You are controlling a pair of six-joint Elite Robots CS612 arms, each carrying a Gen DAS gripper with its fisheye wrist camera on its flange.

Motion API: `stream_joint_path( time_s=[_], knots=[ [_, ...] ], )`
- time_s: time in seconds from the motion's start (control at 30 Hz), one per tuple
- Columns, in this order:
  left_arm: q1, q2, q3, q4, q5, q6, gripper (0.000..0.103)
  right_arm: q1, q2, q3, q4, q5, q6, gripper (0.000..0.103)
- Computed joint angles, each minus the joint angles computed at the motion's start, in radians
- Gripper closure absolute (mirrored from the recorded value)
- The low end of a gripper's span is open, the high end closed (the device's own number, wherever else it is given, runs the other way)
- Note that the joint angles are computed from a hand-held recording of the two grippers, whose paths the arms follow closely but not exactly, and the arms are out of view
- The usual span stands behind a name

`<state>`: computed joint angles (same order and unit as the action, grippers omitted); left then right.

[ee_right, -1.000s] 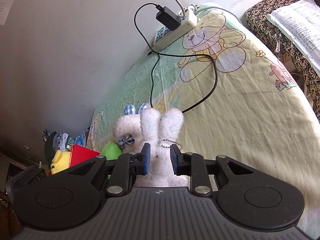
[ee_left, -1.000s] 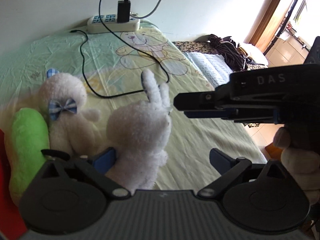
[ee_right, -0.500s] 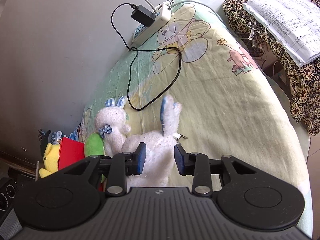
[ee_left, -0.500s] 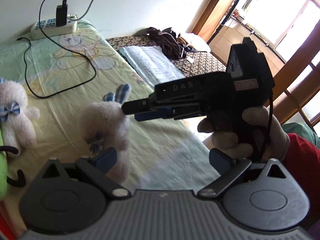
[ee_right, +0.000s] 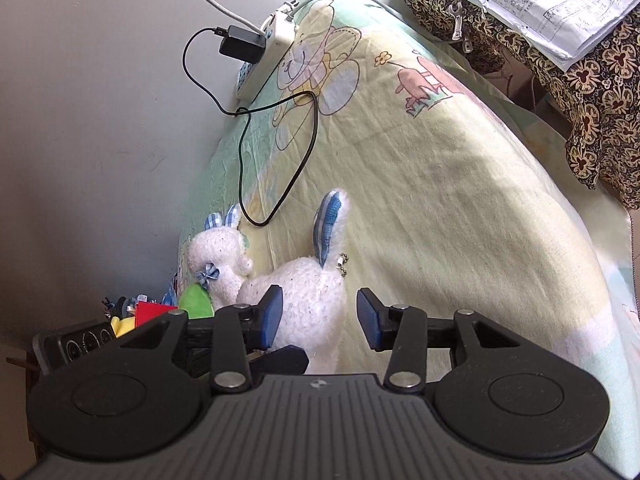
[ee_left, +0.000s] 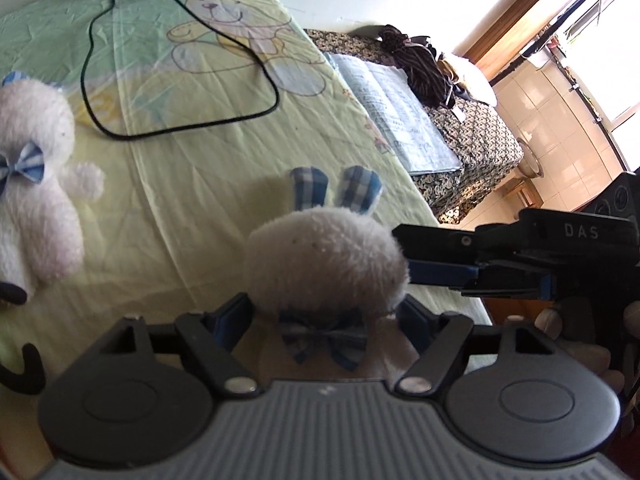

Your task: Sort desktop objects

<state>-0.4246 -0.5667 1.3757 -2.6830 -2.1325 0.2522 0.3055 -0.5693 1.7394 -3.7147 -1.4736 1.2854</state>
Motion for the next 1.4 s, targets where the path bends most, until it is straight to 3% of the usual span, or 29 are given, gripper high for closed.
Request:
stream_joint_path(
  time_s=[0.23,0.37,0.7,1.03,1.23,1.4],
  knots=[
    [-0.009,-0.011,0.023,-0.038,0.052,0.011,0.037,0.003,0.021,-0.034,-0.015,0.017,0.016,0.05],
    [0.001,-0.036,0.061,-0.059,0.042,0.01,0.037,-0.001,0.042,-0.041,-0.109,0.1,0.059,0.062],
    [0.03,-0.147,0.267,-0.175,0.071,0.082,0.037,0.048,0.008,-0.017,-0.073,0.153,-0.017,0.066],
    [0.115,-0.231,0.397,-0.296,0.021,0.133,0.037,0.119,0.014,-0.098,-0.077,0.174,-0.094,0.068],
    [0.18,-0.267,0.427,-0.419,-0.015,0.129,0.037,0.161,0.034,-0.211,-0.083,0.152,-0.153,0.068],
    [0.239,-0.267,0.408,-0.503,-0.049,0.109,0.037,0.188,0.057,-0.333,-0.043,0.124,-0.222,0.068]
  ],
)
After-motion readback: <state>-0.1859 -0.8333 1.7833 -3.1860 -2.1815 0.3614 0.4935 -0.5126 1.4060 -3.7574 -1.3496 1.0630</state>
